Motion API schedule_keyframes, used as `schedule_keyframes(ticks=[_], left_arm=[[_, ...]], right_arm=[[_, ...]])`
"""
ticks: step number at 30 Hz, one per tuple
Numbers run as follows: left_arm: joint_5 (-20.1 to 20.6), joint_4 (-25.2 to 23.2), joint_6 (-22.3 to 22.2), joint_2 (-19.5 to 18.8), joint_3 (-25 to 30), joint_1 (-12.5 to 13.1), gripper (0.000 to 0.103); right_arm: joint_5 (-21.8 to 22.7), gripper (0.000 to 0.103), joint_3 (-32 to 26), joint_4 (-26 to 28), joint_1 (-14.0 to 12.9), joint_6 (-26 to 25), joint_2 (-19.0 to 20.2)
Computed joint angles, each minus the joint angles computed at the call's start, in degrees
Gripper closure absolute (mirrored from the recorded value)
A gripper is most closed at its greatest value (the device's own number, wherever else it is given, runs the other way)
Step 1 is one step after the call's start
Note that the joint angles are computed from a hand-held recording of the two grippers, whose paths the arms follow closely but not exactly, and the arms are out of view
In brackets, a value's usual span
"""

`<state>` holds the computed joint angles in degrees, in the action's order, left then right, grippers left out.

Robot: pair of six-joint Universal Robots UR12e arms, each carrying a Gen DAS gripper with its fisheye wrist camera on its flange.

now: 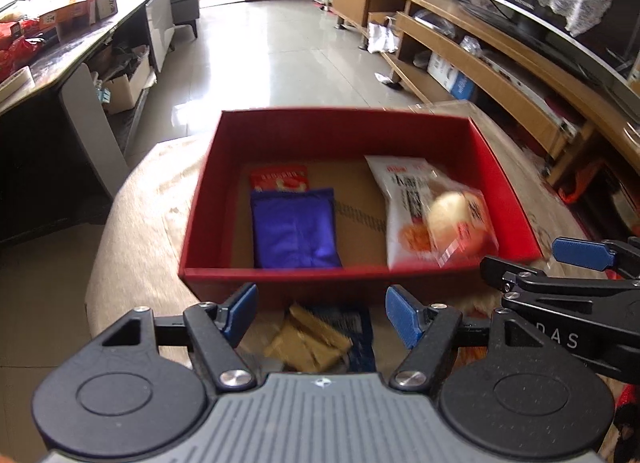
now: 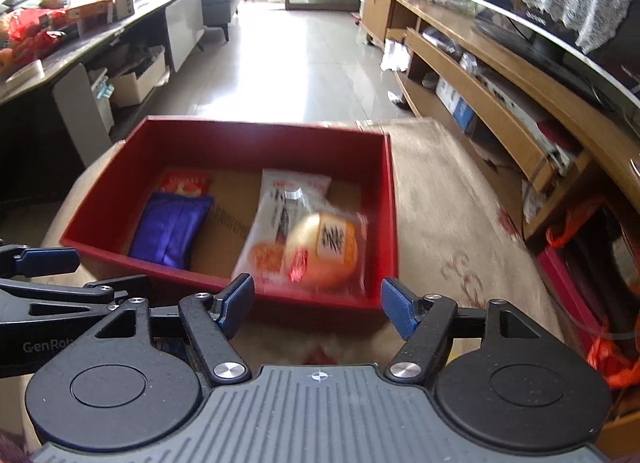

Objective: Organize snacks

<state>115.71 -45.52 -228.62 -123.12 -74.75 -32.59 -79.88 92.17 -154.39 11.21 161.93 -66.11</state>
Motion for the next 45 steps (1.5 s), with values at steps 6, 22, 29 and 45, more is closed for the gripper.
schedule_keyframes(ticks=[6,22,29,45], left_arm=[[-1.88,-0.15,1.28,0.03,-0.47,-1.27,0.037],[-5.41,-5.13,1.6,-0.75,-0.06,-2.39,0.037],[-6.65,-5.51,2.11,-1.04,0.08,-2.13,0.037],[-7.34,-5.85,2.81,-1.46,0.61,-2.03,0.037]], right_arm=[[-2.4,0.026,3.78,1.93,-0.62,-3.01,-2.49],[-3.31,0.023,8.57,6.29,-2.56,-8.55,-4.7],[-3.12,0.023,8.51,7.37,-2.26,-10.78,-4.58],[-3.26,0.023,8.16,8.64,-2.05,-11.92,-4.38]])
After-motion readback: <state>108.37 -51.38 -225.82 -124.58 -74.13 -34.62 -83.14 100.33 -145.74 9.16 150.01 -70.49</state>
